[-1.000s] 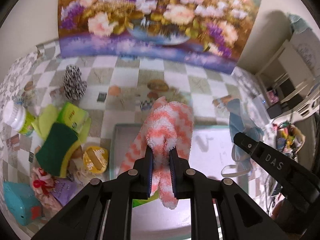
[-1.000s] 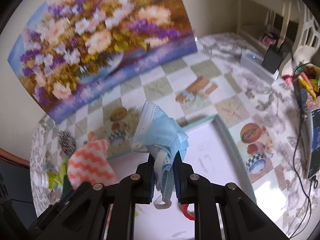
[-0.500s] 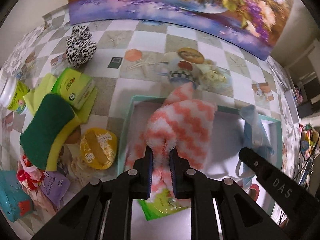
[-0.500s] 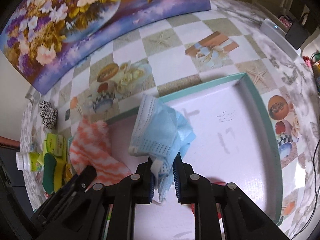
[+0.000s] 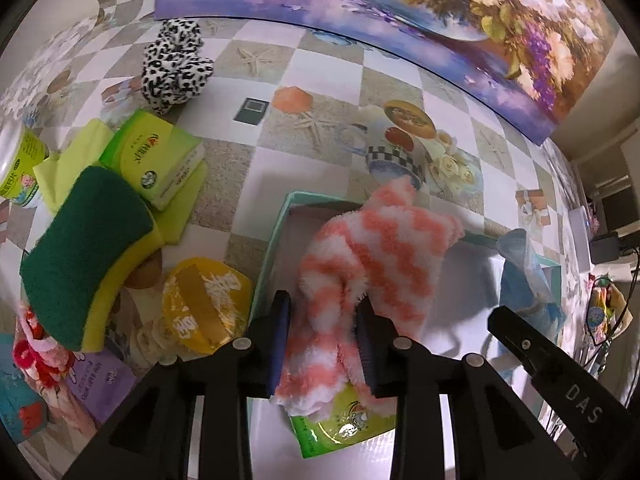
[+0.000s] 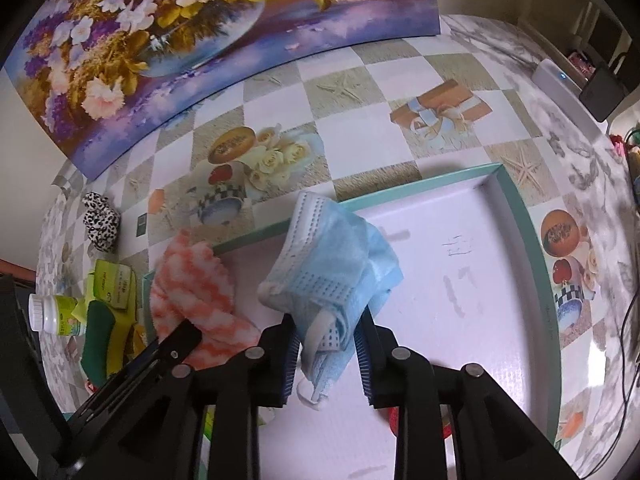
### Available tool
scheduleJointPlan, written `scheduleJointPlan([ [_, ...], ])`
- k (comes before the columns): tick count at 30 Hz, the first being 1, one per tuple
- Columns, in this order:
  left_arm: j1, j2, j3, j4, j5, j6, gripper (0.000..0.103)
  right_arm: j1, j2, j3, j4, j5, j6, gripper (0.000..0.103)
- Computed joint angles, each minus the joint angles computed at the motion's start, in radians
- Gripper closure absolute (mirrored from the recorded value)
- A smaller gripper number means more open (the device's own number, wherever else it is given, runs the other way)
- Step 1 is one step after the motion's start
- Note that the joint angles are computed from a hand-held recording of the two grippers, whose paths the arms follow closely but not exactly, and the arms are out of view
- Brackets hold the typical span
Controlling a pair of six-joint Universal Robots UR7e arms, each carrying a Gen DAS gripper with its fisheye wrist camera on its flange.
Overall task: Organize soft objects
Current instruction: 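Carry the striped towel and blue mask over the white tray with both tools, then open both tools to drop the towel and mask into the tray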
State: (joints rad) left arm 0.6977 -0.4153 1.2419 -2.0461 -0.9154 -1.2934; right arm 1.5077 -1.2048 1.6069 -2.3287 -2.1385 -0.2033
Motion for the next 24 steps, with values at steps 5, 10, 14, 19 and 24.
scheduleJointPlan([
  [5, 0.005, -0.025, 0.036, -0.031, -0.006, -0.011, 0.07, 0.005, 0.005, 0.0, -0.01, 0.0, -0.022, 0.067],
  [10, -0.003, -0.032, 0.016, 0.003, -0.015, -0.002, 0.051, 0.017, 0.003, 0.001, -0.014, 0.001, -0.041, 0.057],
  [14, -0.017, -0.047, 0.007, 0.017, 0.007, 0.003, 0.042, 0.038, -0.016, 0.01, -0.061, 0.007, -0.067, 0.049],
  [19, -0.038, -0.077, 0.008, 0.046, 0.046, -0.005, 0.041, 0.056, -0.043, 0.012, -0.098, 0.041, -0.07, 0.049],
  [24, -0.055, -0.109, 0.012, 0.105, 0.096, -0.047, 0.03, 0.084, -0.061, 0.022, -0.139, 0.038, -0.092, 0.049],
])
